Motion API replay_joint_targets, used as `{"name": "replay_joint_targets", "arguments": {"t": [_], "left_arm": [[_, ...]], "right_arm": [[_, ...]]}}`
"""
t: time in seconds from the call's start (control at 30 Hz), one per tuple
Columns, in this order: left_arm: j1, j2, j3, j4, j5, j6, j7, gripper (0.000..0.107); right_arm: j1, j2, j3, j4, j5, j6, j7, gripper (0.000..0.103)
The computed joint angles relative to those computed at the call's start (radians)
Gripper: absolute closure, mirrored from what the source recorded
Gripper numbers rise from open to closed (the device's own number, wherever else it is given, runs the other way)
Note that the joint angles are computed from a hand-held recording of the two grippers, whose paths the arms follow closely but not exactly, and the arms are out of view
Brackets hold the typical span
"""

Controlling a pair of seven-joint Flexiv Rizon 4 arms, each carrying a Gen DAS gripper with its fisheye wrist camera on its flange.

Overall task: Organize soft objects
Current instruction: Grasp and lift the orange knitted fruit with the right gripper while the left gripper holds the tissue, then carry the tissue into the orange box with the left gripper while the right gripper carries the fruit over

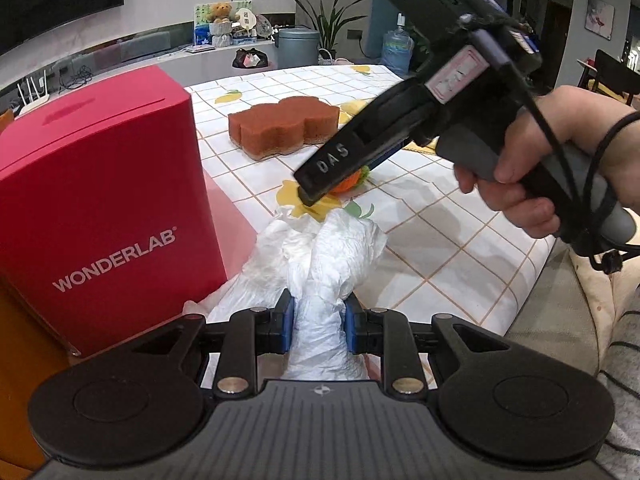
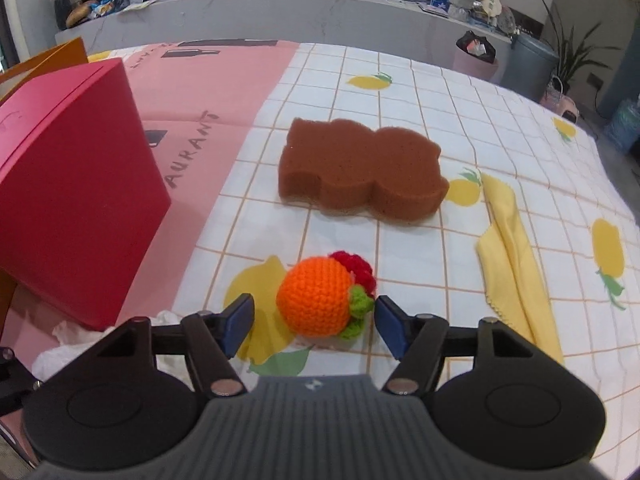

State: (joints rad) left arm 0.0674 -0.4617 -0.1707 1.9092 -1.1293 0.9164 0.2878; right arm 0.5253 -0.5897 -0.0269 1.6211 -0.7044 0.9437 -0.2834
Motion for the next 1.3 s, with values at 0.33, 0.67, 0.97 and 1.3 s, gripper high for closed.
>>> {"name": "replay_joint_targets", "arguments": {"t": [0.33, 0.67, 0.97, 1.3], "left_arm": [[0.006, -0.009, -0.006, -0.008, -0.009, -0.016, 0.027, 0.083], [0.0, 0.015, -0.002, 0.001, -0.091, -0.029, 0.051, 0.086], [0.008, 0.118, 0.033, 0.016, -0.273, -0.159, 0.116, 0.086], [0.031, 0.177, 0.102, -0.04, -0.433, -0.284, 0.058, 0.086]], "right_arm": [[0.024, -0.019, -0.039, -0.001, -0.053, 0.033, 0.099, 0.054], [0.055, 0.055, -0.053, 0.06, -0.178, -0.018, 0.299, 0.055], [0.125, 0.159, -0.028, 0.069, -0.413, -0.242, 0.567, 0.055], [0.203, 0.134, 0.057, -0.115, -0.529, -0.455, 0.576, 0.055]]}}
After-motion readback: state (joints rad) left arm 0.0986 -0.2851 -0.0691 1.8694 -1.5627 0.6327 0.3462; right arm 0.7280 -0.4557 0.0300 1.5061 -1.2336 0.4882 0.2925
